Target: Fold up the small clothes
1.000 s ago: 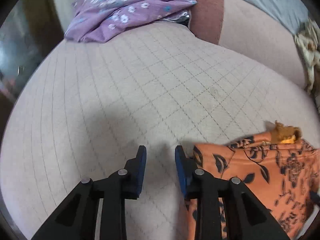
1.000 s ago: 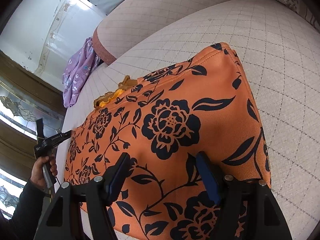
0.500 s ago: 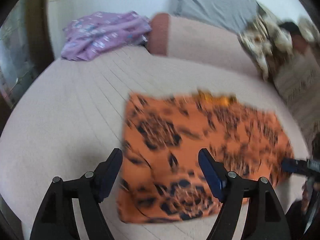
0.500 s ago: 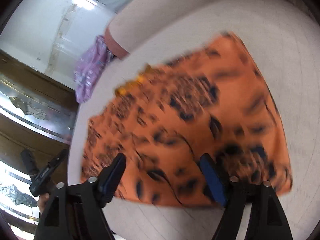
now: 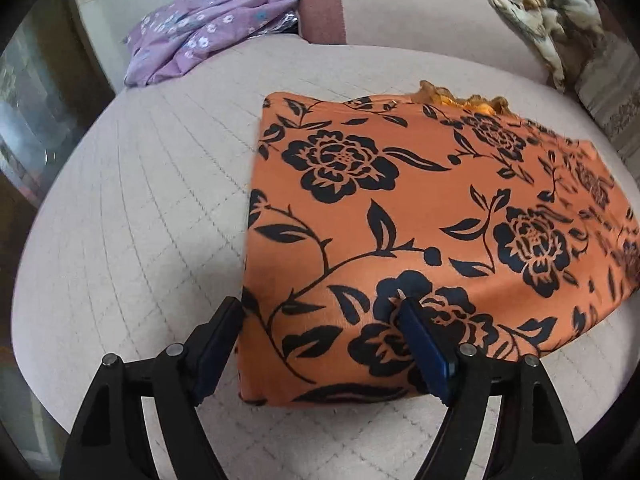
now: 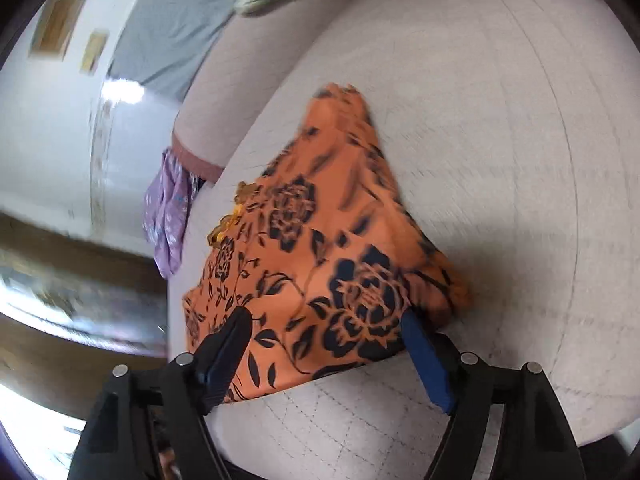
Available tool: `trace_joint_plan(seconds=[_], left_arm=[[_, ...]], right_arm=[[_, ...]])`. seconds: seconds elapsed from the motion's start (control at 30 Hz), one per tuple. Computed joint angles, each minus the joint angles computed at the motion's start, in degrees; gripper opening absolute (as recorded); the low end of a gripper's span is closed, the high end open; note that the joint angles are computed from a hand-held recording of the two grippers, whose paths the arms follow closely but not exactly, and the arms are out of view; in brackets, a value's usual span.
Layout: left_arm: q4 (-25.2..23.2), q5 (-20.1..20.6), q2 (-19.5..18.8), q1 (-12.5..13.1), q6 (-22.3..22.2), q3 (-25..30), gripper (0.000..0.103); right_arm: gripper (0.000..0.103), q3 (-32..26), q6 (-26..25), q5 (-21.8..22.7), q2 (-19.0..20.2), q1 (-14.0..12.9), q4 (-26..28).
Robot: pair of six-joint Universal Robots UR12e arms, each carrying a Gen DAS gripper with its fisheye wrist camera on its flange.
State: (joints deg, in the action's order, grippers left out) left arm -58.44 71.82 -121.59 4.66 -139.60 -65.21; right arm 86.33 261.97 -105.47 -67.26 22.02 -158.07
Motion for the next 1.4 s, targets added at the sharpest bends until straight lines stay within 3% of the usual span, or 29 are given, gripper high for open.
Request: trace_joint_plan(seconds=[0.07, 0.13, 0.23, 0.27, 0.3, 0.4, 0.47, 0.53, 0.6, 0.67, 0.73, 0.83, 0.87, 0.93, 1.03, 1.17, 1.23, 1.3, 1.4], left_arm=[[0.3, -0.1, -0.2, 0.2, -0.6, -0.2, 0.081], [-0.4, 0.6, -0.5, 0.2, -0.8, -0.1, 0.081], [-1.3, 0.0, -0.4, 0.4, -1.8, 0.5, 0.081], [-1.5, -0.5, -0.2, 0.6, -1.5, 0.5, 0.081], [-0.9, -1.0, 0.0, 0.8, -1.4, 0.3, 0.081], [-1.1, -0.8, -0.3, 0.5, -1.7, 0.9, 0.081], [-2.2, 0.1, -0.9, 0.2, -2.4, 1.8, 0.081], [-3.1, 0.6, -1.1, 0.2, -3.1, 2.0, 0.081], [-3.0, 1.1, -1.2, 0.0, -2.9, 2.0, 0.081], [-2.2, 0.9, -1.0, 0.2, -2.7, 1.5, 0.081], [-2.8, 1.1, -1.1, 0.3, -3.0, 1.7, 0.081], [-3.1, 0.7, -1.2, 0.4, -3.9, 1.8, 0.081], [-3.1, 0.7, -1.2, 0.4, -3.9, 1.7, 0.081], [-3.2, 0.9, -1.0, 0.4, -3.3, 1.6, 0.081], [-2.2, 0.2, -0.3, 0.9, -2.9, 0.8, 0.081], [-3.1, -0.6, -0.3, 1.2, -4.3, 1.2, 0.081], [-3.7, -0.8, -0.1, 1.3, -4.1, 1.1, 0.081], [-3.7, -1.2, 0.4, 1.4, -3.3, 0.6, 0.081], [-1.2, -2.5, 1.4, 2.0, -3.1, -1.0, 0.081]], right_arm=[[0.081, -0.9, -3.9, 1.1, 0.4, -0.5, -1.9], [0.082, -0.5, -4.2, 1.6, 0.9, -1.2, -5.3], [0.08, 1.3, 3.6, 4.8, 0.9, -3.0, -2.4], [0.081, 1.9, 5.2, 4.4, 0.8, -3.0, -4.2], [0.082, 1.3, 4.5, 4.3, 0.7, -3.1, -3.8], [0.082, -2.6, -4.5, 3.0, 1.2, -3.2, -2.0], [0.082, -3.8, -5.9, 4.4, 1.9, -4.3, -2.5], [0.084, -4.4, -5.0, 5.5, 2.4, -5.6, 1.5], [0.083, -2.8, 1.2, 8.0, 2.7, -7.2, 2.3], [0.083, -3.1, 1.7, 5.4, 2.5, -6.6, 1.2], [0.084, -5.5, -1.1, 3.8, 2.6, -5.7, 5.4], [0.085, -6.7, -7.0, 3.5, 3.2, -4.5, 3.3], [0.087, -7.1, -7.9, 3.3, 3.4, -4.2, 4.8], [0.086, -6.4, -6.5, 6.0, 3.6, -4.8, 9.2], [0.087, -6.2, -2.8, 3.0, 2.7, -4.1, 8.0], [0.088, -8.0, -7.8, 1.3, 3.2, -2.0, 5.1], [0.09, -8.7, -9.2, 4.1, 4.0, -1.8, 7.2], [0.088, -6.8, -5.0, 7.5, 3.8, -2.1, 11.3], [0.088, -5.1, -0.6, 3.0, 2.5, -0.7, 7.6]])
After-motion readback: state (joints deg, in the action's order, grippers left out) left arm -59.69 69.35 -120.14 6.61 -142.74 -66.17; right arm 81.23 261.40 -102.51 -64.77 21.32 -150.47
